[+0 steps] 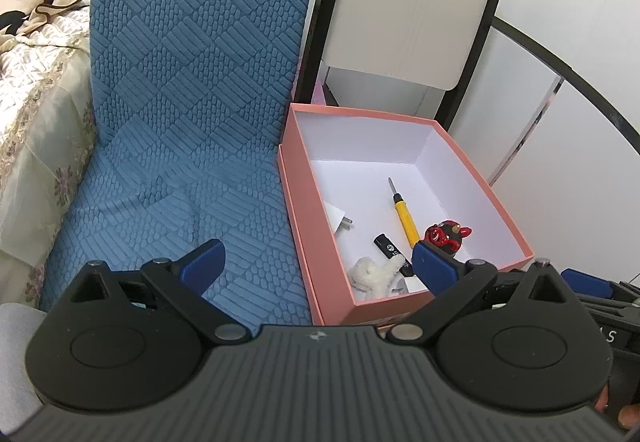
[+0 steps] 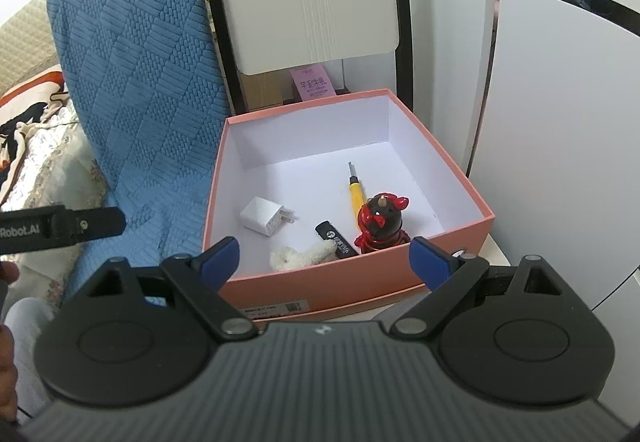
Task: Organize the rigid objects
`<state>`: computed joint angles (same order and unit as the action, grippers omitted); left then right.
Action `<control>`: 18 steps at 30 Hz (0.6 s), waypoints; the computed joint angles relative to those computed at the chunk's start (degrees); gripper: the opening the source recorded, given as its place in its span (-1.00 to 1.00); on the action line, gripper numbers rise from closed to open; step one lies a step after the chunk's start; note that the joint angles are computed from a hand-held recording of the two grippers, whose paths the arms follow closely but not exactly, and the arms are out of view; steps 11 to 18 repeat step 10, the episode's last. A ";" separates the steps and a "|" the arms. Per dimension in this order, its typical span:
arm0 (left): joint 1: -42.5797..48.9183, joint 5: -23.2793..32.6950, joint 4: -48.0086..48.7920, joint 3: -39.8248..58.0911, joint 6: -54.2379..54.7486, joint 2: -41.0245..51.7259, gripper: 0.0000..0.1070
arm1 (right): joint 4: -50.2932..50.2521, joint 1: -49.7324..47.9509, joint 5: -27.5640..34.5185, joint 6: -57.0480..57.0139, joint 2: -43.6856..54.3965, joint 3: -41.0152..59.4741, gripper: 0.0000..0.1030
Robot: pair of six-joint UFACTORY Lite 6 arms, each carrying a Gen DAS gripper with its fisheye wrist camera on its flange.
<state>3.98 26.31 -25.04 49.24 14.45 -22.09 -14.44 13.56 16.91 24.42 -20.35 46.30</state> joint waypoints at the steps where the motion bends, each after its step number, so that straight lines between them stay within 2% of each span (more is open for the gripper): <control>1: -0.02 -0.05 0.34 -0.04 -0.22 -0.12 0.90 | -0.35 0.12 -0.05 0.32 0.08 0.05 0.81; 18: -0.18 -0.03 1.01 -0.16 -0.73 -0.66 0.90 | 1.11 0.50 0.12 -1.37 0.25 -0.15 0.81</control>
